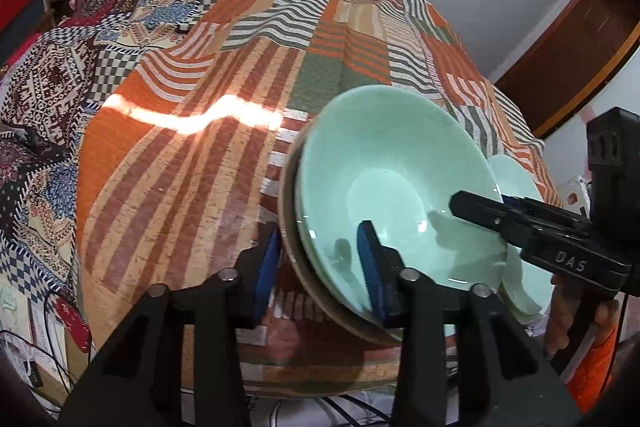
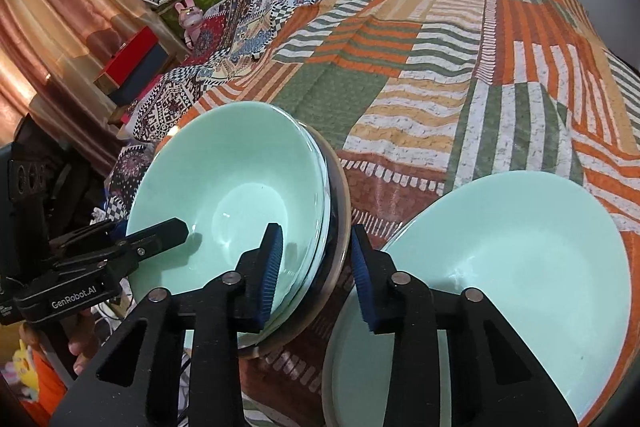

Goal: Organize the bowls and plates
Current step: 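Regrip the nested bowl stack rim with both grippers and lift it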

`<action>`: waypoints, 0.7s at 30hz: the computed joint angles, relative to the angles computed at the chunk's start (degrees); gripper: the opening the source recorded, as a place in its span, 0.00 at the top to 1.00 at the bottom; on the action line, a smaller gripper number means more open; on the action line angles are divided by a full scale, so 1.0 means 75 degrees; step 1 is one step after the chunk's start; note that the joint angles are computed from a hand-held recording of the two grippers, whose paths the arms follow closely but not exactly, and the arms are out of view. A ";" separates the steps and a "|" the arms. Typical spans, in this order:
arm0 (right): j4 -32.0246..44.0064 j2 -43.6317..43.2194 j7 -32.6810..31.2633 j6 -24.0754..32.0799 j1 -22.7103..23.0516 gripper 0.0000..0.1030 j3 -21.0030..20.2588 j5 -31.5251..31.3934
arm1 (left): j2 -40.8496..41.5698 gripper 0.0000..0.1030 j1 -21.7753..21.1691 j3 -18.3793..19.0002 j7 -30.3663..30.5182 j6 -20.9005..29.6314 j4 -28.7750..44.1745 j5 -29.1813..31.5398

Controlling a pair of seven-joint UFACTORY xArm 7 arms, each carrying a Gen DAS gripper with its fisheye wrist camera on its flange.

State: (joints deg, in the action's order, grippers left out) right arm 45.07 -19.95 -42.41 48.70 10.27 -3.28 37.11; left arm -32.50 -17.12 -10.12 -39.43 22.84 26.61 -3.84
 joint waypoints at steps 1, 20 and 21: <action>-0.0016 -0.0023 0.0015 -0.0032 0.0003 0.71 0.0024 -0.0014 | 0.0019 0.65 0.0071 -0.0086 -0.0083 0.0088 0.0058 0.0066; -0.0124 -0.0266 0.0393 -0.0257 0.0146 0.71 0.0037 -0.0317 | 0.0019 0.65 0.0306 -0.0447 -0.1122 0.0792 0.0400 0.0746; -0.0107 -0.0264 0.0407 -0.0242 0.0153 0.71 0.0030 -0.0309 | -0.0020 0.65 0.0324 -0.0482 -0.1171 0.0838 0.0405 0.0787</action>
